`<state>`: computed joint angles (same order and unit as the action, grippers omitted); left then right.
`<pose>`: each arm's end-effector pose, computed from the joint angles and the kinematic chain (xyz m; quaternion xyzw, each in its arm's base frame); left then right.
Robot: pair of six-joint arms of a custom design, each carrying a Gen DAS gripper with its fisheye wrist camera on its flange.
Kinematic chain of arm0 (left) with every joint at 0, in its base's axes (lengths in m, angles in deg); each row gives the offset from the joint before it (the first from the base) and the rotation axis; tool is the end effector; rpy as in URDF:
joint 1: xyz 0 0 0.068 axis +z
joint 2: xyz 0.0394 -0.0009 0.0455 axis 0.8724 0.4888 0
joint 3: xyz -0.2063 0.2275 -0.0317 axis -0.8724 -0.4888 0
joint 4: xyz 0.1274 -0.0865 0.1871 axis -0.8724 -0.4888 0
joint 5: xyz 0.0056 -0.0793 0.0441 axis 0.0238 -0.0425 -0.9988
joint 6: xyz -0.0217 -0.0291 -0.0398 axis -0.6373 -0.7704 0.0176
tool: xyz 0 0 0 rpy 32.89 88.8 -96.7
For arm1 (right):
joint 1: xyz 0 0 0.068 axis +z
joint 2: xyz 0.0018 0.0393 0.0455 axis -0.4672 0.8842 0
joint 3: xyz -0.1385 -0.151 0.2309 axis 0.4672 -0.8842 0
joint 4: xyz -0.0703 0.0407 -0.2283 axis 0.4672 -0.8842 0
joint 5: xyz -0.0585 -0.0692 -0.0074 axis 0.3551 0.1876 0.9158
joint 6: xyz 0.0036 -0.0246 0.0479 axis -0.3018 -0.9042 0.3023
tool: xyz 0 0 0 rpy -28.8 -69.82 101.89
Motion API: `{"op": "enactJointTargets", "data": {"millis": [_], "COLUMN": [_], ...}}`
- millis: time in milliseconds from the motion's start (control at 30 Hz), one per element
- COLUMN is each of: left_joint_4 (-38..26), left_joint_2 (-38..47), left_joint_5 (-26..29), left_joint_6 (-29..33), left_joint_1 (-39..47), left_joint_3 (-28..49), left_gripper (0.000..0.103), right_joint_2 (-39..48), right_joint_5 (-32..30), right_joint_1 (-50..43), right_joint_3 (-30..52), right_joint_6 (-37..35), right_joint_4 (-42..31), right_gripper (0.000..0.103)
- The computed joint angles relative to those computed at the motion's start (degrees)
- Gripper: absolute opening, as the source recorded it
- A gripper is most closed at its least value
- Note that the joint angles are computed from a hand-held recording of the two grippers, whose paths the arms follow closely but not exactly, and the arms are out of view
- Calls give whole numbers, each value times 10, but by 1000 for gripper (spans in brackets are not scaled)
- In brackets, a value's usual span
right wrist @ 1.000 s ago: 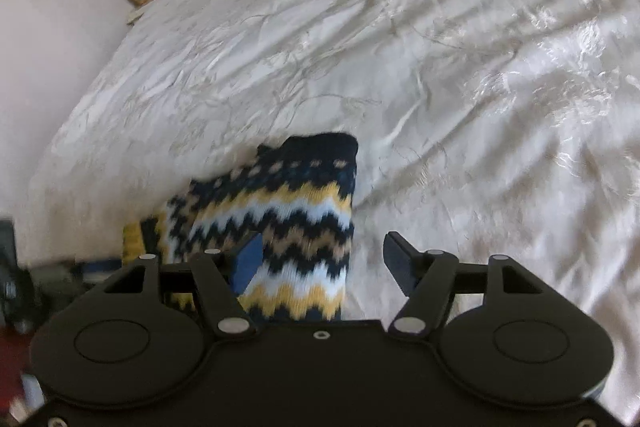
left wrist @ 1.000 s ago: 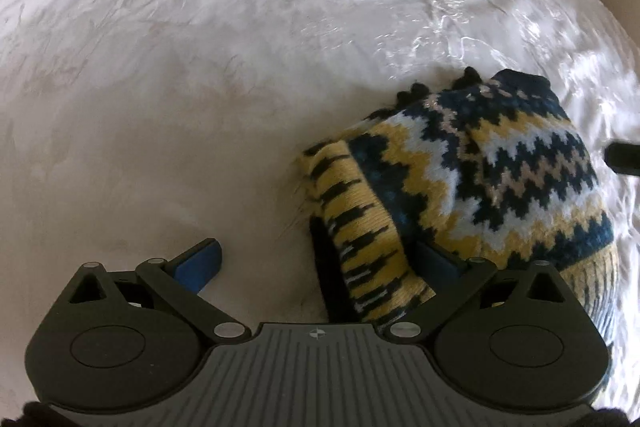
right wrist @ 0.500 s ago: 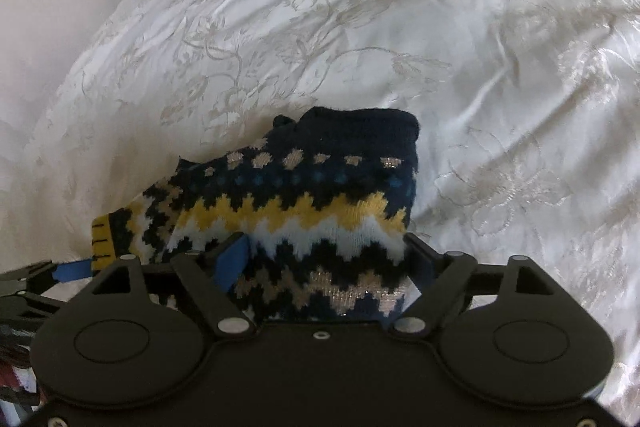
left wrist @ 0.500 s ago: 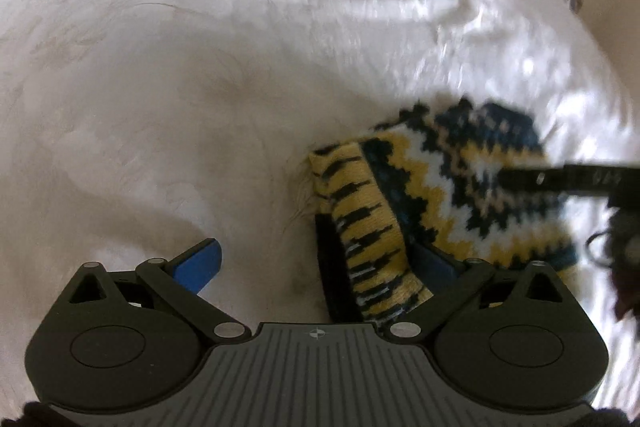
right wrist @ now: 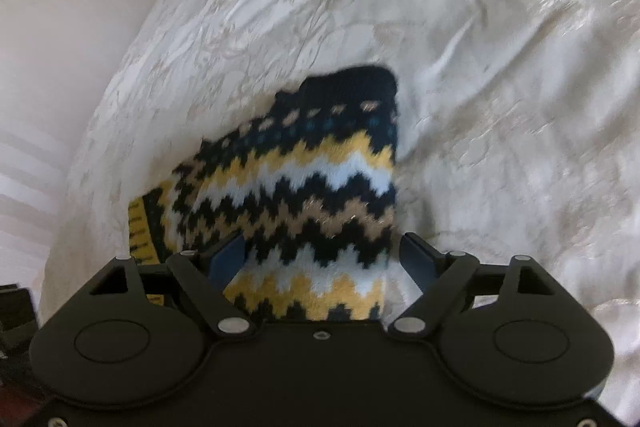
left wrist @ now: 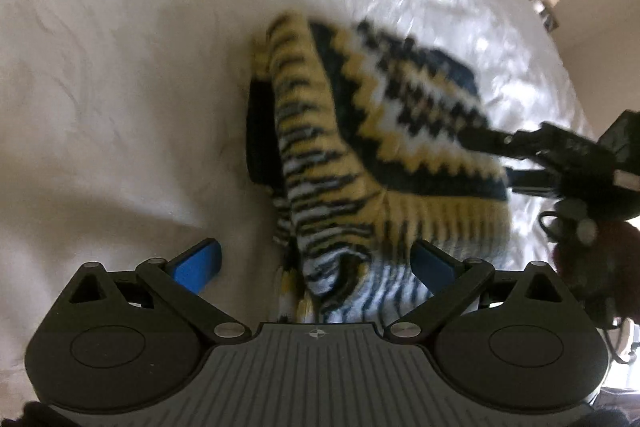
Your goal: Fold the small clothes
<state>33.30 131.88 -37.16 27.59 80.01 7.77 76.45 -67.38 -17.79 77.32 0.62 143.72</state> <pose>0.2682 0.0741 0.0344 0.0581 0.9602 -0.2458 0.1196 0.2079 0.0530 0.0354 0.0766 0.9376 0.2893 0.1772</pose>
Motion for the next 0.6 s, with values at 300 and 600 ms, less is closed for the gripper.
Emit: {"op": "enactJointTargets", "data": {"millis": [300, 600], "left_joint_4": [-38, -47], "left_joint_2": [40, 9], "left_joint_5": [38, 93], "left_joint_6": [0, -6], "left_joint_1": [-37, -30], "left_joint_3": [65, 39], "left_gripper": [102, 70], "right_joint_2": [82, -14], "right_joint_5": [-49, -20], "right_joint_1": [13, 15], "right_joint_3": [51, 8], "right_joint_6": [44, 62], "right_joint_4": [53, 4], "right_gripper": [103, 46]}}
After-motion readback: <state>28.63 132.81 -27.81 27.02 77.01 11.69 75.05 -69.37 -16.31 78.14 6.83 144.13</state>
